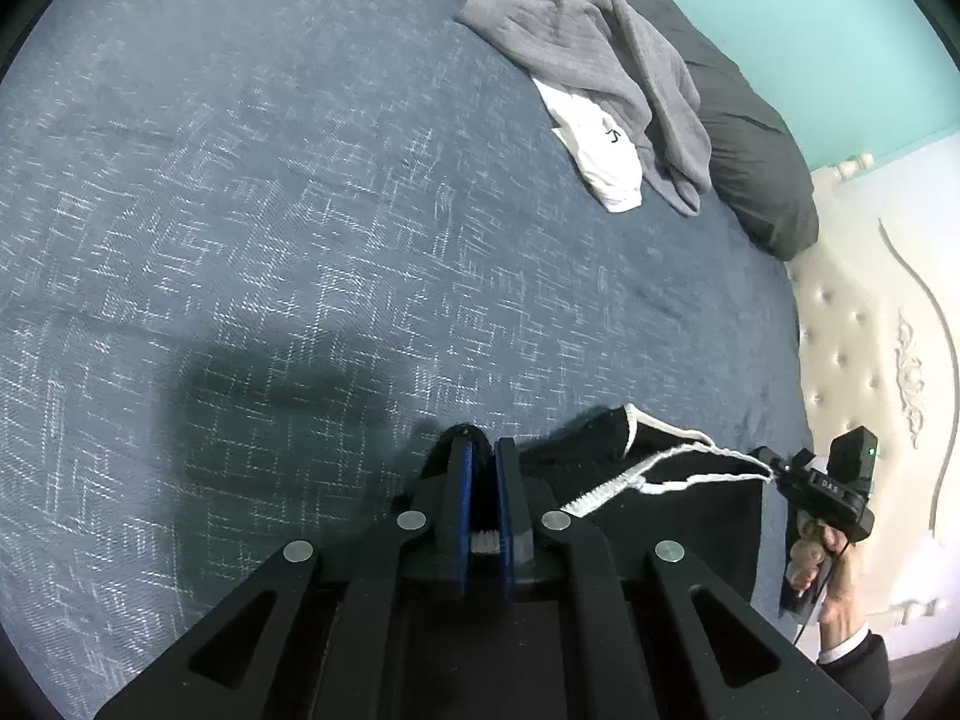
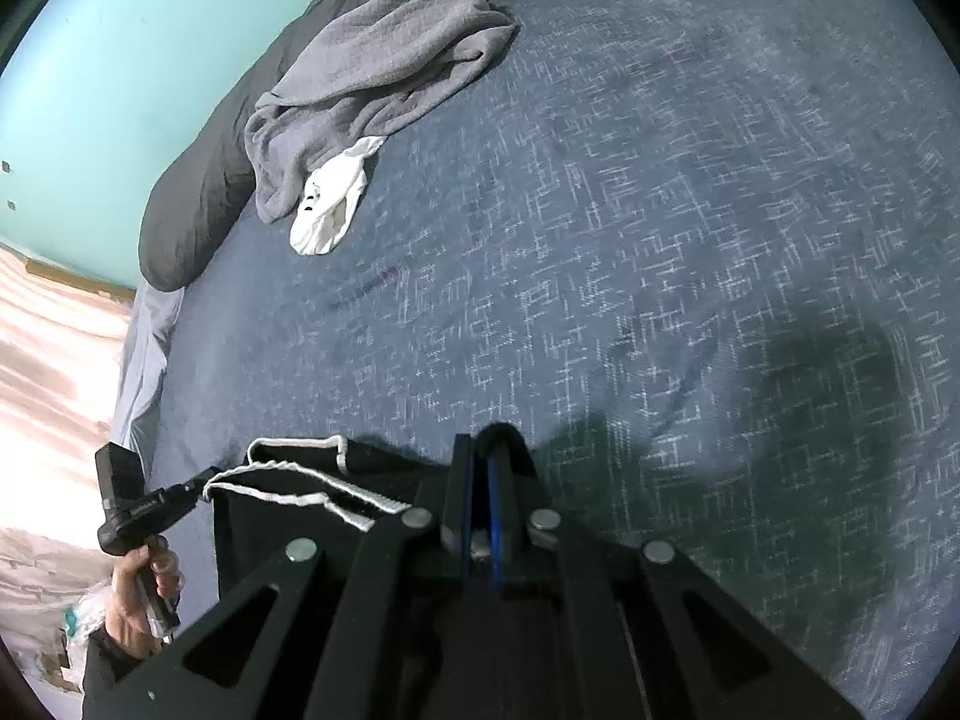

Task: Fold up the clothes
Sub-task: 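Open both grippers to release the hem over the collar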

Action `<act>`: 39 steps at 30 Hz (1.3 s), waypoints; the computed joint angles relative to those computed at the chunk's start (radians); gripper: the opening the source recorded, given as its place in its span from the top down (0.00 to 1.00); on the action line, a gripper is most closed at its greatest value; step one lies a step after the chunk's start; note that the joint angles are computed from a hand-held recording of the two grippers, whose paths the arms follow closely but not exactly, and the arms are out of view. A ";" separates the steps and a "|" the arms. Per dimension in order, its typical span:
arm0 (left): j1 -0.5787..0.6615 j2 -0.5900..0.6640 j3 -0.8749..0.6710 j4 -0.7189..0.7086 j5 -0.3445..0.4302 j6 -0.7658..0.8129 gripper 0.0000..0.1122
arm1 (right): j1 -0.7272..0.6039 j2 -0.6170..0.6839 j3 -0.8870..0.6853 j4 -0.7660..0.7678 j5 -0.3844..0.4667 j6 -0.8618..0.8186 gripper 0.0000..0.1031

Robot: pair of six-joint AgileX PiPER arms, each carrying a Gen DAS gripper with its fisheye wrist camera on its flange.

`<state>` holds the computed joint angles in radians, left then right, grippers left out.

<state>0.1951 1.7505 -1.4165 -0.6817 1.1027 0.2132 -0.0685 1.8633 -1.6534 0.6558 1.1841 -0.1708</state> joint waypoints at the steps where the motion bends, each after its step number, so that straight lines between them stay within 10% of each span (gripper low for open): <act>1: 0.002 -0.001 0.001 -0.003 -0.001 0.001 0.91 | 0.001 -0.003 0.005 0.003 -0.008 -0.003 0.95; 7: 0.050 -0.035 -0.005 -0.052 0.009 0.012 0.57 | -0.006 -0.030 0.029 0.025 -0.040 -0.024 0.93; 11: 0.068 -0.070 -0.005 -0.043 0.008 0.030 0.57 | -0.016 -0.050 0.034 0.045 -0.032 -0.046 0.87; 15: 0.060 -0.096 0.013 -0.013 -0.002 0.055 0.57 | -0.055 -0.097 0.064 0.091 -0.065 -0.068 0.56; 36: -0.083 -0.050 0.015 0.107 -0.164 0.152 0.58 | 0.118 -0.095 0.097 -0.188 -0.184 -0.192 0.56; 39: -0.091 -0.047 0.020 0.112 -0.167 0.161 0.68 | 0.141 -0.095 0.101 -0.219 -0.207 -0.200 0.71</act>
<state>0.1045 1.7034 -1.3960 -0.5702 0.9352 0.3743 0.0726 1.7678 -1.5526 0.4373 0.9768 -0.3706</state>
